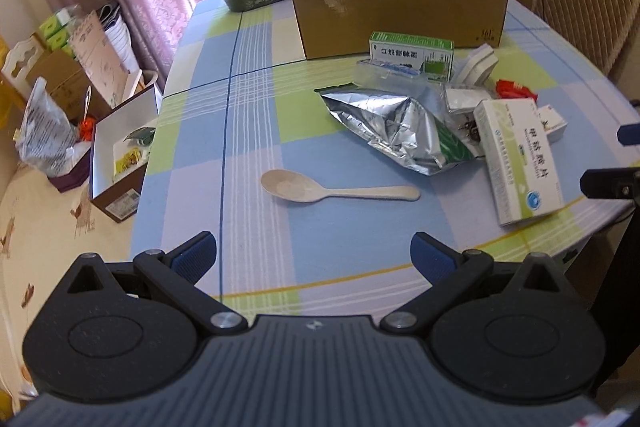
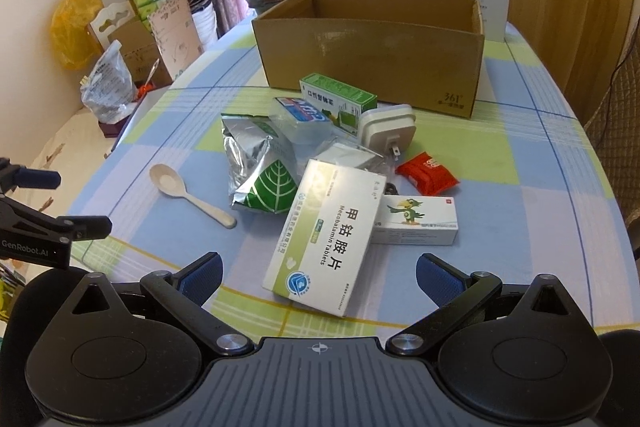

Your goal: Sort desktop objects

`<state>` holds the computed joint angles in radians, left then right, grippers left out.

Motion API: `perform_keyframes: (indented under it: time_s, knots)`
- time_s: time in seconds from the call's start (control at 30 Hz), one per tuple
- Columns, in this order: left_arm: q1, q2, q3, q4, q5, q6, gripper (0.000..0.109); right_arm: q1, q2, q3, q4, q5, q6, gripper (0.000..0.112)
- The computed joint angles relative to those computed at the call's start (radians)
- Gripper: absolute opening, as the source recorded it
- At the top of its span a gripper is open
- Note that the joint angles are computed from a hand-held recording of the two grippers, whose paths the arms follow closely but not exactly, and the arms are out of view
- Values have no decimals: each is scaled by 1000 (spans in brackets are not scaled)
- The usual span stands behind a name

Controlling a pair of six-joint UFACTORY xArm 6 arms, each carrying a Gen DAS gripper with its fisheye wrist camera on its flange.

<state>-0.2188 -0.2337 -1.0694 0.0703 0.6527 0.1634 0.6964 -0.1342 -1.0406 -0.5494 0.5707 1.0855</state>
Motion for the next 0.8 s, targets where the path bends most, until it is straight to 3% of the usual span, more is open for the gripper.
perform_keyframes:
  time_s: [0.47,0.63,0.8]
  knots:
    - [47,108,-67,-90,-11,214,102,-23,109,-59,97,-19,-78,86]
    - [62,149,-89,-191,-15,417,101,-24,154,-87,116,-23,-112,79]
    - [70,188,-86,-347,-65,782,98,-27,187,-109,120,-26,-130,68]
